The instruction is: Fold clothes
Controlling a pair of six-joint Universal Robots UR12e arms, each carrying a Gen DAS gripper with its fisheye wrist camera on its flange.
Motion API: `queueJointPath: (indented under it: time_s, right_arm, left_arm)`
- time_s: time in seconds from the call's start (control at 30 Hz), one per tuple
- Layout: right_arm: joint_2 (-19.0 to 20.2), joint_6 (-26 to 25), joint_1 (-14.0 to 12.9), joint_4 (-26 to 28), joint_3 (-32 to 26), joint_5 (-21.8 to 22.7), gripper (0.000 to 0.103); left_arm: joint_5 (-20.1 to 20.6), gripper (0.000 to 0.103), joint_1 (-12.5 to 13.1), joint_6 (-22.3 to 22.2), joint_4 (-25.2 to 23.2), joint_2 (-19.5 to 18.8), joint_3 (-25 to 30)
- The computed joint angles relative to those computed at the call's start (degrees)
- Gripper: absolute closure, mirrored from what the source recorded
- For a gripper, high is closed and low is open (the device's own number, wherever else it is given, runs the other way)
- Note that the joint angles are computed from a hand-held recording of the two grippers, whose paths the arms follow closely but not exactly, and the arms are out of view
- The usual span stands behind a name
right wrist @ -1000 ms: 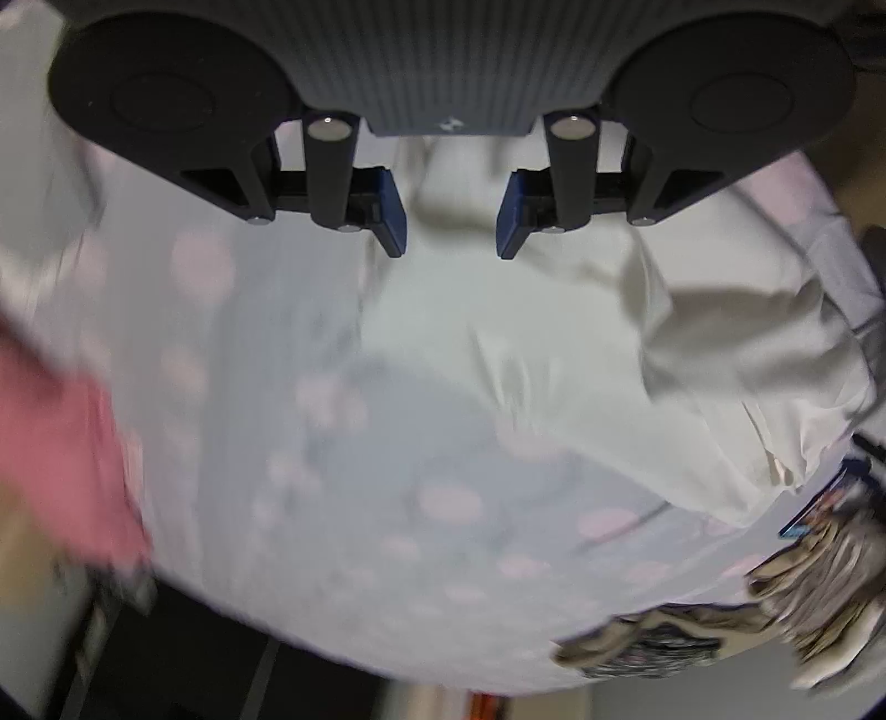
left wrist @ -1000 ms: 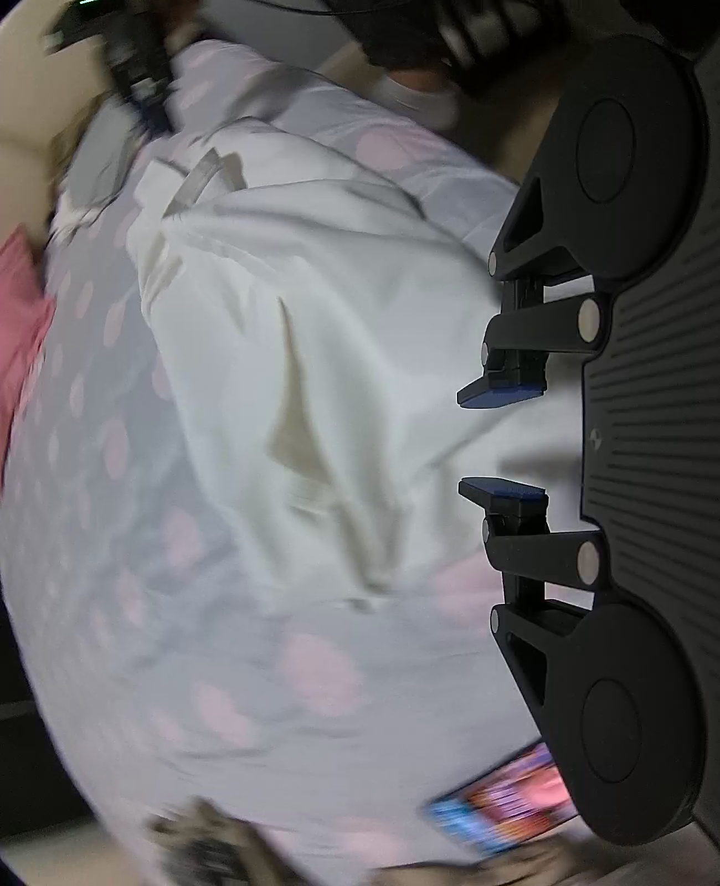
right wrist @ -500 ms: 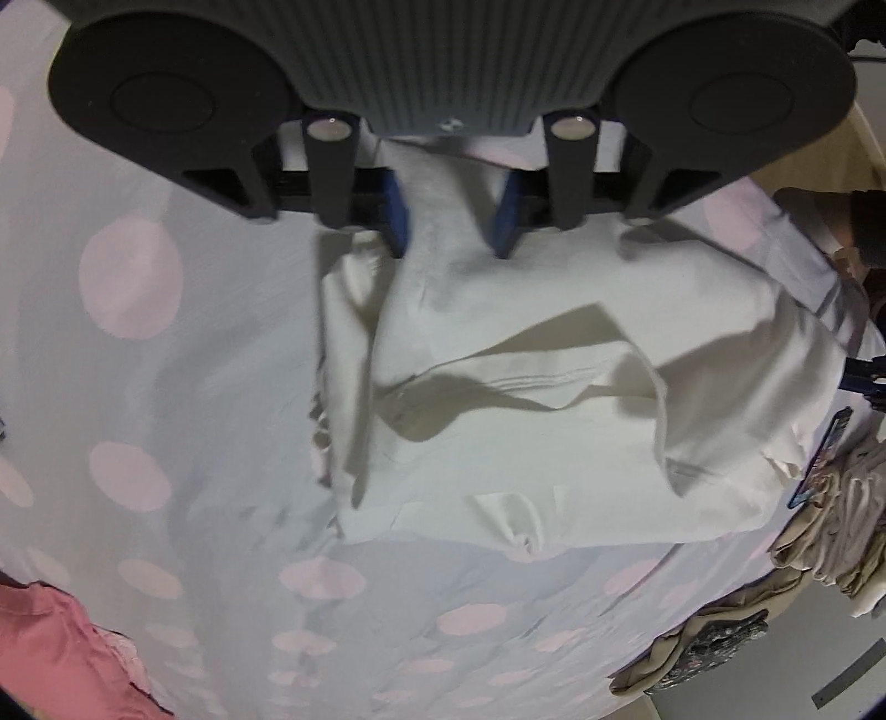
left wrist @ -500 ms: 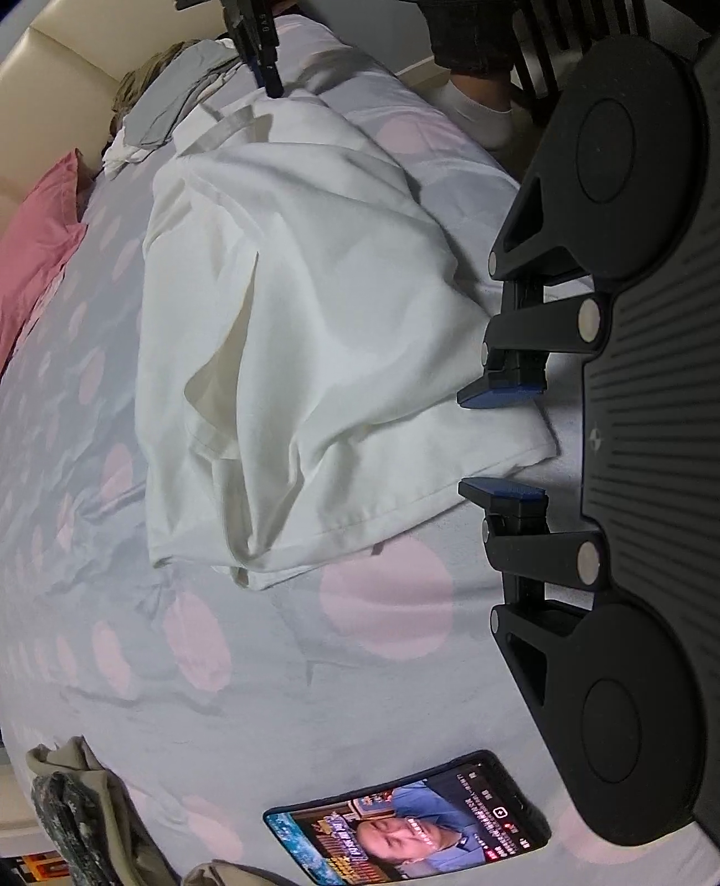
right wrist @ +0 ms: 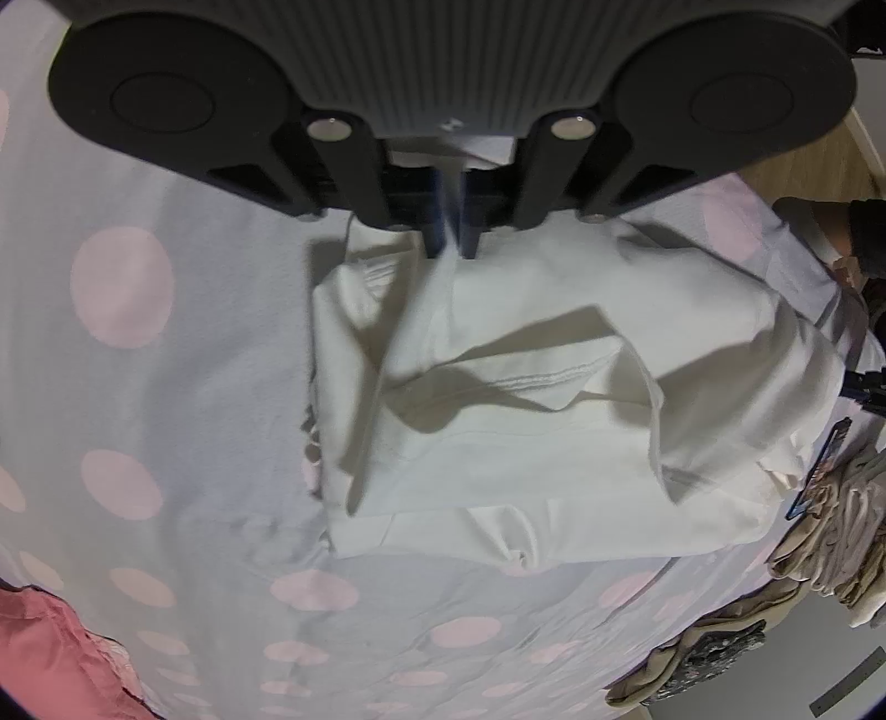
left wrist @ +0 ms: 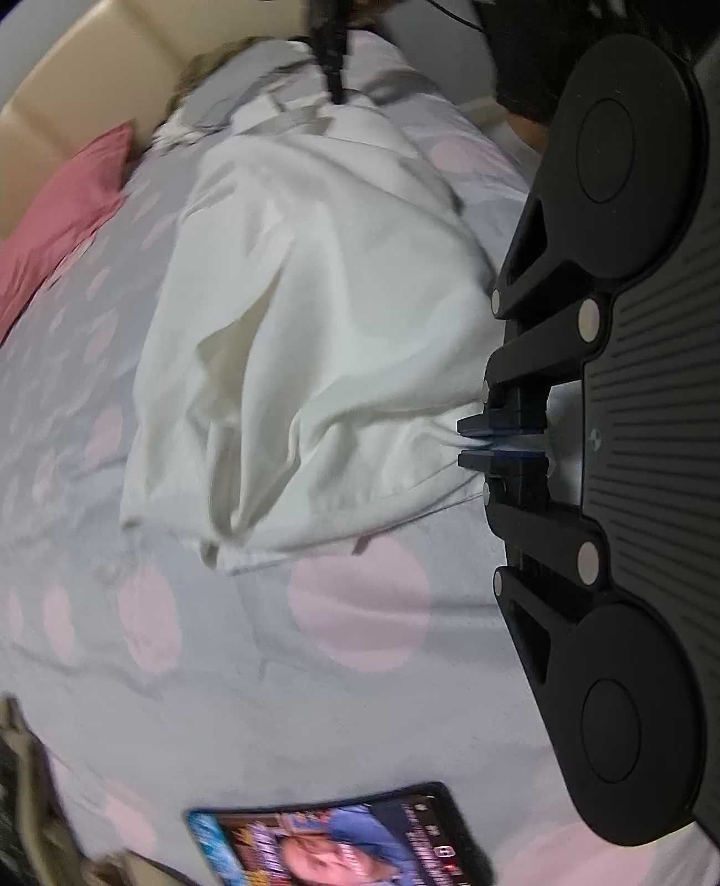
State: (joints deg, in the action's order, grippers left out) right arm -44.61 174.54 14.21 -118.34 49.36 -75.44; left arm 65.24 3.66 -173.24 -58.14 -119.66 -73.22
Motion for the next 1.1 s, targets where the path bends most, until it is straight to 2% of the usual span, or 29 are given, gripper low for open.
queueJointPath:
  time_s: [0.13,0.27,0.33,0.4,0.5,0.57,0.6,0.67,0.73,0.8,0.83,0.87,0.93,1.0,1.07,1.1]
  right_arm:
    - [-1.0,2.3,-0.9,-0.1,0.5,2.9,0.098]
    - [-3.2,6.8,-2.5,-1.0,2.3,8.6,0.098]
    - [-4.4,8.1,-3.2,-1.4,3.5,11.8,0.098]
    - [-5.4,7.3,-3.6,-0.4,4.3,14.4,0.098]
    - [-5.6,2.9,-3.8,5.2,3.9,16.2,0.098]
    - [-4.7,1.6,-3.4,9.7,2.5,13.8,0.098]
    - [-3.9,1.2,-3.0,12.1,1.7,11.7,0.098]
    - [-2.3,0.4,-2.1,16.2,-0.3,7.2,0.097]
    - [-0.8,-2.6,-0.6,20.2,-3.2,-1.6,0.093]
    - [-0.9,-5.8,0.8,18.7,-3.5,-10.3,0.082]
    - [-1.5,-6.8,1.1,15.7,-2.5,-11.9,0.079]
    - [-2.3,-7.3,1.1,11.8,-1.1,-11.5,0.077]
    - [-3.7,-9.7,1.4,2.9,1.8,-11.0,0.077]
    - [-4.3,-14.9,2.3,-6.9,4.2,-10.6,0.077]
    - [-3.7,-20.1,3.2,-11.1,4.2,-9.6,0.077]
    - [-3.2,-23.4,3.8,-12.3,3.8,-9.5,0.077]
  left_arm:
    - [-4.7,0.102,1.4,-0.1,0.6,1.0,0.0]
    - [-10.4,0.102,2.9,-2.3,0.8,2.2,-1.0]
    - [-12.3,0.102,3.3,0.3,-2.9,2.4,-0.5]
    - [-13.9,0.102,3.6,3.1,-6.9,2.5,0.1]
    - [-11.0,0.102,3.3,5.7,-12.0,2.0,1.1]
    - [-7.9,0.101,2.6,5.5,-13.2,1.4,1.5]
    - [-6.1,0.101,2.2,5.6,-13.8,1.0,1.8]
    - [-0.6,0.101,0.9,9.1,-16.9,0.2,3.5]
    - [4.7,0.098,-0.3,13.4,-18.4,-0.1,4.6]
    - [9.6,0.098,-1.3,17.5,-15.6,0.6,4.5]
    - [10.8,0.098,-1.5,18.2,-13.5,0.9,4.3]
    - [12.0,0.098,-1.7,18.9,-11.3,1.2,4.1]
    - [11.3,0.098,-1.8,18.5,-5.3,1.6,3.1]
    - [9.7,0.097,-1.9,18.9,4.2,1.8,1.2]
    - [8.4,0.092,-2.4,20.6,11.4,1.2,0.5]
    - [8.2,0.091,-2.8,23.1,14.2,0.6,0.6]
